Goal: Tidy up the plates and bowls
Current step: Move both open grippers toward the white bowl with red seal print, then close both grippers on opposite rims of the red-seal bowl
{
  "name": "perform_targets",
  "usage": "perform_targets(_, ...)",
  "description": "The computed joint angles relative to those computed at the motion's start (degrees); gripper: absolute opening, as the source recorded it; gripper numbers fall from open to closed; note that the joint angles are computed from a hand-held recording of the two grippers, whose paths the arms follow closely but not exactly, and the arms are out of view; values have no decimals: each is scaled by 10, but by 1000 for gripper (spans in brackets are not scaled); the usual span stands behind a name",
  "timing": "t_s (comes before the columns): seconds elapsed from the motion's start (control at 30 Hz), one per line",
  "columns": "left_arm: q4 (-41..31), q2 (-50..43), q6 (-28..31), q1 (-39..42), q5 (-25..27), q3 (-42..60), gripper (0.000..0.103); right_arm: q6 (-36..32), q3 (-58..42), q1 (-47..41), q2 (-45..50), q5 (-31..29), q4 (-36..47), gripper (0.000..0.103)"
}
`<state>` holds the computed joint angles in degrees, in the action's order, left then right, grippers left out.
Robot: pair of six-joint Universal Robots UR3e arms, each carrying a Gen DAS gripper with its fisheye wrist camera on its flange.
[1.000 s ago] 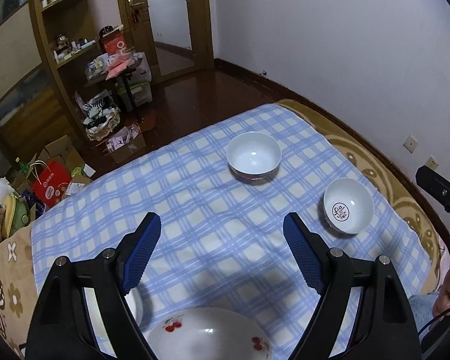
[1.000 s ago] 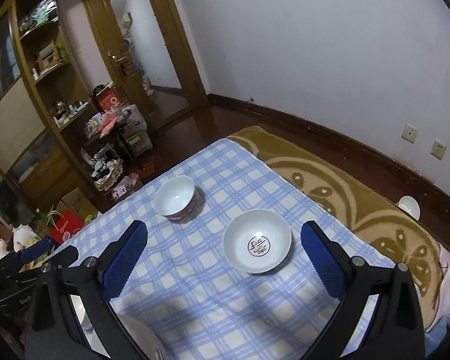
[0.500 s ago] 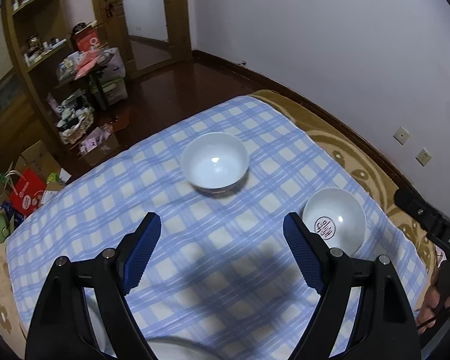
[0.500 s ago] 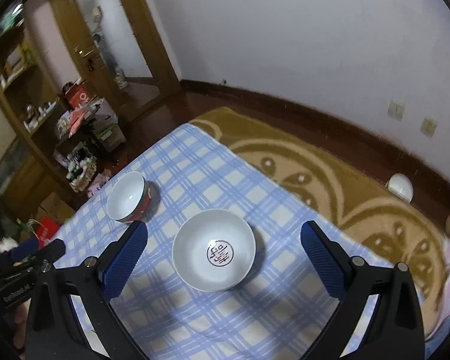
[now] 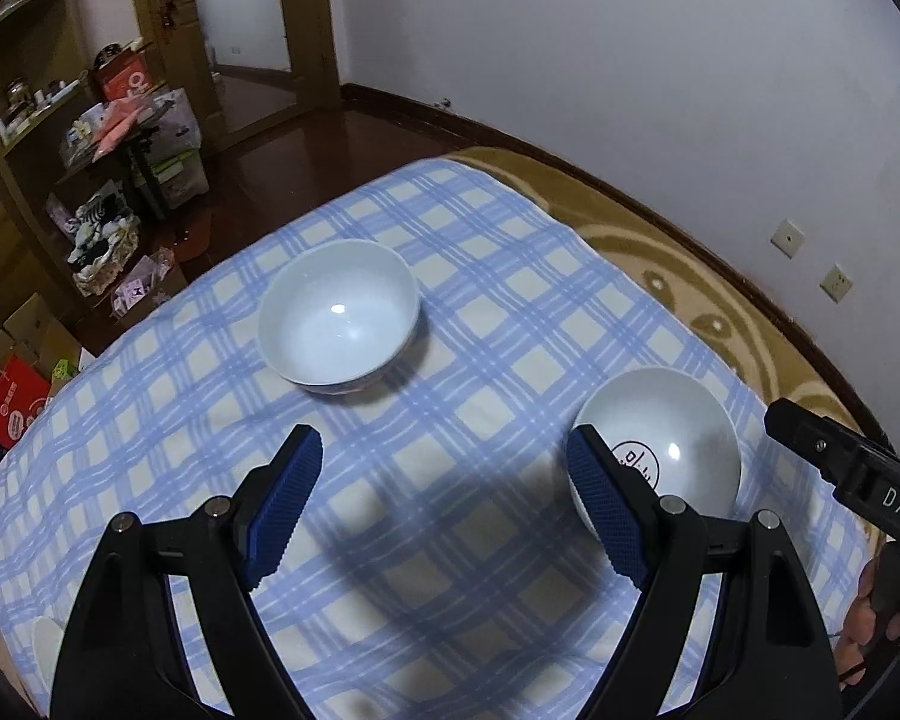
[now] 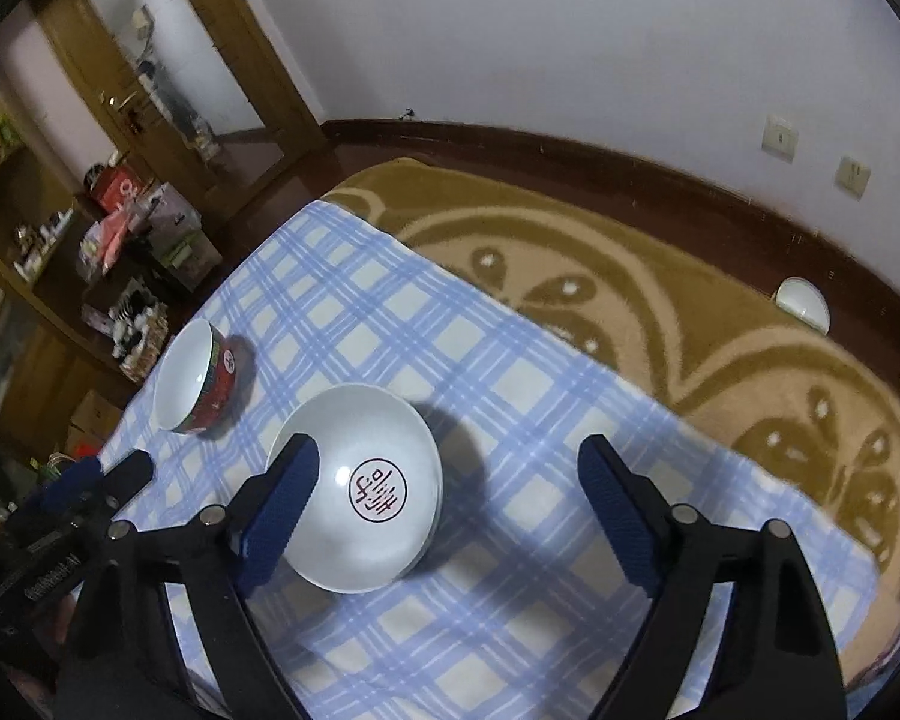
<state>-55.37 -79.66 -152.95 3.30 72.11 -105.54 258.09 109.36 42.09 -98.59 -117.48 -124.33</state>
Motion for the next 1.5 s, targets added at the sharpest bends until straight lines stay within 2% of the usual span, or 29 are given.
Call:
perform_targets(0.2,23,-29,-10,-26,9,-12,83,-17,23,-13,6,25,-30,84)
perform_targets(0.5,36,-69,-29,-63,31,0,83,-19,35,-17,25,41,-47,83)
perform_targets(0.67,46,-91,-32,-81,53,2,77,-23,61,-30,23,64,-81,59)
perform_targets(0.73,54,-98,-32,-88,63,1,70,-31,82,-41,20,88,-109,31)
perform_targets(0.87,33,-116,-29,-87,57,15,61,-37,97,-50,23,106,-140,29)
perform_targets(0.97,25,-122,-25,-92,53,18,50,-42,97,-53,31,111,-150,27)
perform_targets(1.03,22,-127,-22,-99,52,20,38,-45,102,-58,33,117,-161,26)
perform_targets(1.07,22,-130,-22,-104,52,21,35,-47,108,-62,34,125,-173,26)
perform_targets(1.13,16,-132,-19,-108,43,21,21,-47,127,-71,35,140,-206,21)
perform_targets(1.17,6,-135,-16,-109,38,23,17,-44,135,-74,34,146,-218,20)
perform_targets(1.3,-5,-127,-25,-109,28,15,10,-49,147,-82,42,166,-246,11)
perform_targets(1.5,-18,-111,-22,-104,23,11,9,-56,123,-72,44,154,-212,10)
